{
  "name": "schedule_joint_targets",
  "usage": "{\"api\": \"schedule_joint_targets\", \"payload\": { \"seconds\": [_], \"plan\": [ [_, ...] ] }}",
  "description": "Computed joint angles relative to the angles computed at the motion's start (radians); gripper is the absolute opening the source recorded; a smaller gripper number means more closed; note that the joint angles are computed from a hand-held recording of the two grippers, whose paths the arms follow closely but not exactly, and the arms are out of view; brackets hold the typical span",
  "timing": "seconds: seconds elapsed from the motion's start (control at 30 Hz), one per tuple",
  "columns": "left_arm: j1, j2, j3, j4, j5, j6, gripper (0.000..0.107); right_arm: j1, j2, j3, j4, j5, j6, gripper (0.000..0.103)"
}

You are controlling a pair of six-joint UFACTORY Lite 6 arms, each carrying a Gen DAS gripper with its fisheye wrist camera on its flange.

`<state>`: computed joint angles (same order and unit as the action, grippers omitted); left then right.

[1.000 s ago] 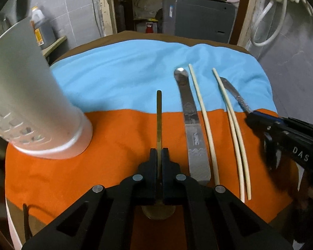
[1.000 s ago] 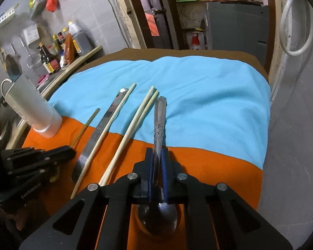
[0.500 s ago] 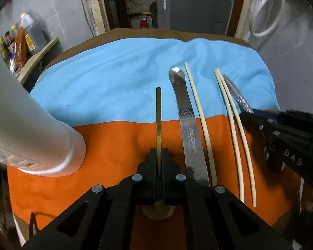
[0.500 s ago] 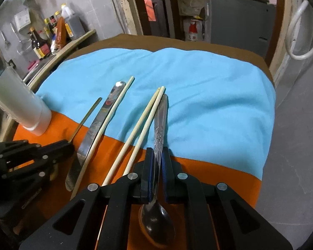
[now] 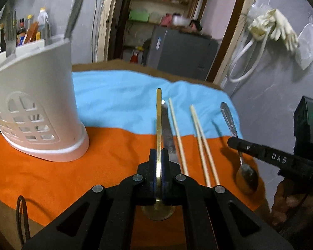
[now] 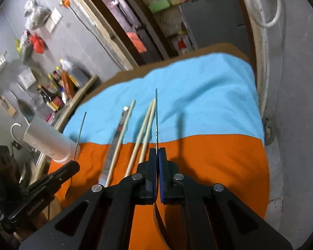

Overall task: Organize utensils
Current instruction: 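Lift the gold spoon and silver spoon and carry both over the caddy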

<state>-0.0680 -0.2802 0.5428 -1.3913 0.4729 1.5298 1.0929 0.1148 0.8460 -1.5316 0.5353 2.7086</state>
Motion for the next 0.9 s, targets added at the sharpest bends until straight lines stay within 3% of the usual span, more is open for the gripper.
{"api": "schedule_joint_targets", "payload": {
  "seconds": [0.3,0.6,0.9],
  "plan": [
    [0.070,-0.100,-0.041,-0.109,0.115,0.090,0.001,0.140,0.025,0.045,0.011,0.199,0.044,0.000],
    [0.250,-0.208,-0.016,-0.056,0.312,0.050,0.001,0.224,0.053,0.136,0.013,0.367,0.034,0.000],
    [0.470,-0.141,0.143,-0.051,0.552,0.009,0.001,0.240,0.133,0.354,0.017,0.440,-0.107,0.000]
  ]
}}
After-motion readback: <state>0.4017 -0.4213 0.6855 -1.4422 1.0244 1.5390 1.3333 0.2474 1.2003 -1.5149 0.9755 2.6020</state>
